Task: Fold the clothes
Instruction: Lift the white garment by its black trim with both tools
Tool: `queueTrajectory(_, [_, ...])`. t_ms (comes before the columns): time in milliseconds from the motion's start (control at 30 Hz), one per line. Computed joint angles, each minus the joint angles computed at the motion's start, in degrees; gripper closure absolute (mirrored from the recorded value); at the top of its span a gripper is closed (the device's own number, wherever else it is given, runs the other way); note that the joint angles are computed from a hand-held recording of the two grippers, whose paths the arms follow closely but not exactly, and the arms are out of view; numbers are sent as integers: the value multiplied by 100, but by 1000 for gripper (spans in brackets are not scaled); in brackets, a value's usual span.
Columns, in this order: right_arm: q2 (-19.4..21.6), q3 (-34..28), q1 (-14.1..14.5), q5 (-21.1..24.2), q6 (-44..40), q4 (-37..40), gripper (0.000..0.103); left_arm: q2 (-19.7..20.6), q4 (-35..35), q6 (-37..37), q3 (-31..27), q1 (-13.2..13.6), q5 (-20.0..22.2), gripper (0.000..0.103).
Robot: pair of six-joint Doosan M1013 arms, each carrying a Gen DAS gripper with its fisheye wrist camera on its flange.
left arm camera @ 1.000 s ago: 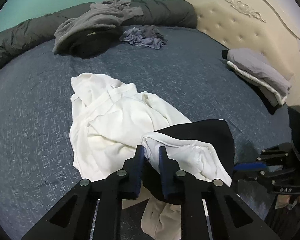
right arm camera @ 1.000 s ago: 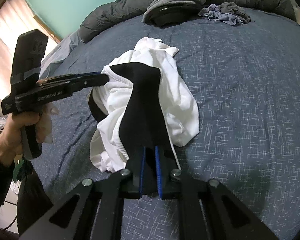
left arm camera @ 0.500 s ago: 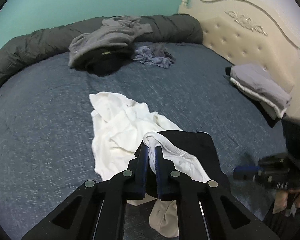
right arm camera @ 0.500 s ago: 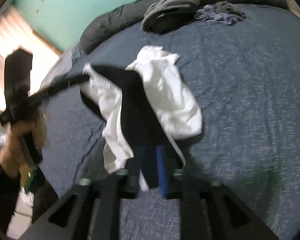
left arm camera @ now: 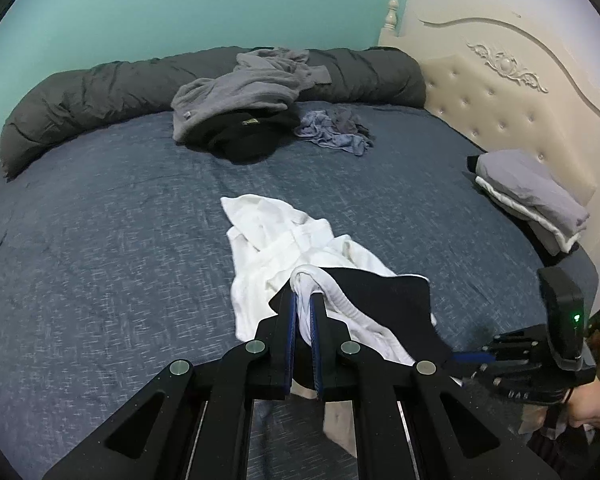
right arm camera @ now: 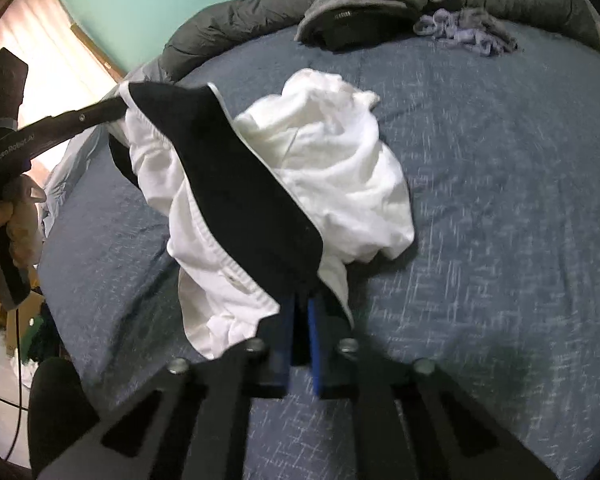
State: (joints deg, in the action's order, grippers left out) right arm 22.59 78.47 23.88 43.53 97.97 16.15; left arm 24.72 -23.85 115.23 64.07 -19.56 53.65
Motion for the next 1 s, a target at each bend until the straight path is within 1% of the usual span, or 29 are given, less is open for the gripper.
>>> queueTrajectory(133, [-129,-20,50,-265,183,-425,100,-66,41,-61,3,38,-89,96])
queueTrajectory(233, [-303,-85,78,-492,623,-1023,101,-148,97,-119,-38,60,-134,96])
queueTrajectory(333, [-425,-303,69,-593,902,-1439,101,-254,155,-147,-161,68,-166,96])
queueTrajectory(467, [-549,-821,122,-615,1122,-2113,101,-439,176,-183,-406,61,-285,96])
queueTrajectory(667, [-608,-1896,267,-377,1196,-3017,101,-671,164,-278,-995,47,-318,97])
queueTrajectory(733, [-575,-2244,274,-259,1115,-3166,101,-739,144,-330,-1214,45,-292,97])
queueTrajectory(833, [-474,-2831,277,39,944,-3146,101,-788,38,-397,-1464,64,-55,96])
queueTrajectory(933, [-408,-3087,322,301,830,-3111,101,-866,-81,-496,-1530,99,187,96])
queueTrajectory(1000, [-427,-3037,359,346,783,-3104,101,-940,-147,-504,-1392,127,253,96])
